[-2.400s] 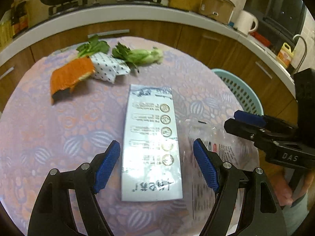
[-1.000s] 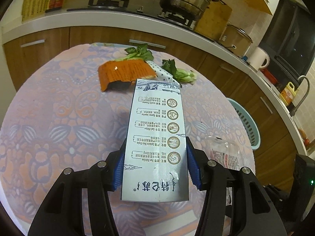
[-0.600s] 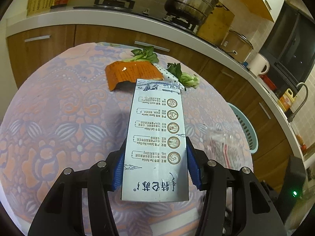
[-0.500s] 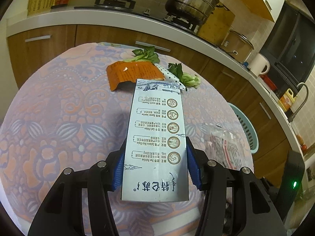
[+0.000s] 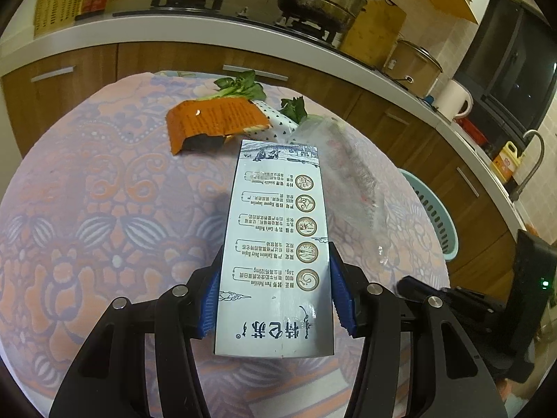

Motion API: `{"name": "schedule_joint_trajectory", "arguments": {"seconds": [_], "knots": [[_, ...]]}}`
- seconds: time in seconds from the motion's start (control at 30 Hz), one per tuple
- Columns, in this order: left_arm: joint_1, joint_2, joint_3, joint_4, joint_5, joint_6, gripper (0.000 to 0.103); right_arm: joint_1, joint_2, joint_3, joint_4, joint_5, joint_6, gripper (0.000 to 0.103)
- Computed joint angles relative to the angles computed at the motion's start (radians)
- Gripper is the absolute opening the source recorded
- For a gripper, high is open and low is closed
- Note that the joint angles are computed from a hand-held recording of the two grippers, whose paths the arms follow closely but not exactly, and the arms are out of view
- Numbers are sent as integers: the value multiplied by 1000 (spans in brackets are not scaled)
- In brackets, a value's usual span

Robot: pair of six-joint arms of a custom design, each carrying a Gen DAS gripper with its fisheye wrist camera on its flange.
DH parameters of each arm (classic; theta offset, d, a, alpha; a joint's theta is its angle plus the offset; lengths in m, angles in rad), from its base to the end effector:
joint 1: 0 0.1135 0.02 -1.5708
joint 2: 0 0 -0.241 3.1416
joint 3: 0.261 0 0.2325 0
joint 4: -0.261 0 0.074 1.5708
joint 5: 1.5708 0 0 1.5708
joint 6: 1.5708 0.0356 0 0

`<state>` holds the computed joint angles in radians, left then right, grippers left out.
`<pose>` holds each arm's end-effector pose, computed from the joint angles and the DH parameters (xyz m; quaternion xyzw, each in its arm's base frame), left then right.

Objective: Collect trash
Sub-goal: 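Grasp the clear plastic wrapper with the right tool while left tool holds carton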

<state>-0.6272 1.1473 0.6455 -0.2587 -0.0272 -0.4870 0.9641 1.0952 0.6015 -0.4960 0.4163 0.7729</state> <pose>0.1837 -0.1319 0.2022 0.0590 0.9171 -0.1978 0.3411 0.1227 0.1515 0.1851 -0.0305 0.9388 0.0861 0.3322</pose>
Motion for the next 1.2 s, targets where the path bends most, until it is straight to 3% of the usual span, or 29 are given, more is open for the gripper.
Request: {"name": "schedule_joint_trajectory", "arguments": {"seconds": [0.07,0.13,0.2,0.3,0.33,0.37,0.5,0.63,0.73,0.83,0.87,0.9,0.97,1.07,1.1,1.2], "knots": [[9,-6,-3,-1,1,-2,51,7,-6,19,-36,17,-26,5],[27,-18,-10,1,8,1,51,-13,-3,40,-43,3,-72,23],[40,-30,-16,-2,6,3,51,-66,19,73,-22,-36,-149,76],[62,-51,-25,-14,13,6,51,-166,51,120,66,-90,-317,83],[67,-58,-28,-19,12,7,51,-213,99,158,88,-140,-406,93],[75,-67,-32,-23,14,8,51,-262,162,206,92,-208,-495,96],[112,-87,-39,-35,30,12,51,-354,304,306,139,-310,-657,96],[125,-80,-37,-34,34,8,51,-476,520,489,76,-571,-699,96],[119,-67,-26,-37,27,13,51,-486,628,571,58,-529,-717,97],[112,-55,-17,-34,20,14,51,-454,617,526,124,-484,-739,93],[112,-52,-17,-31,20,13,51,-418,608,508,138,-420,-757,83],[117,-46,-15,-26,25,14,51,-400,598,492,152,-402,-772,67],[117,-39,-12,-25,26,11,51,-395,551,444,181,-443,-783,37],[91,-42,5,-38,6,6,51,-401,486,372,222,-461,-751,25],[82,-42,11,-41,-1,5,51,-407,450,335,245,-470,-745,16],[39,-29,48,-56,-39,0,51,-429,332,247,276,-492,-729,6]]}}
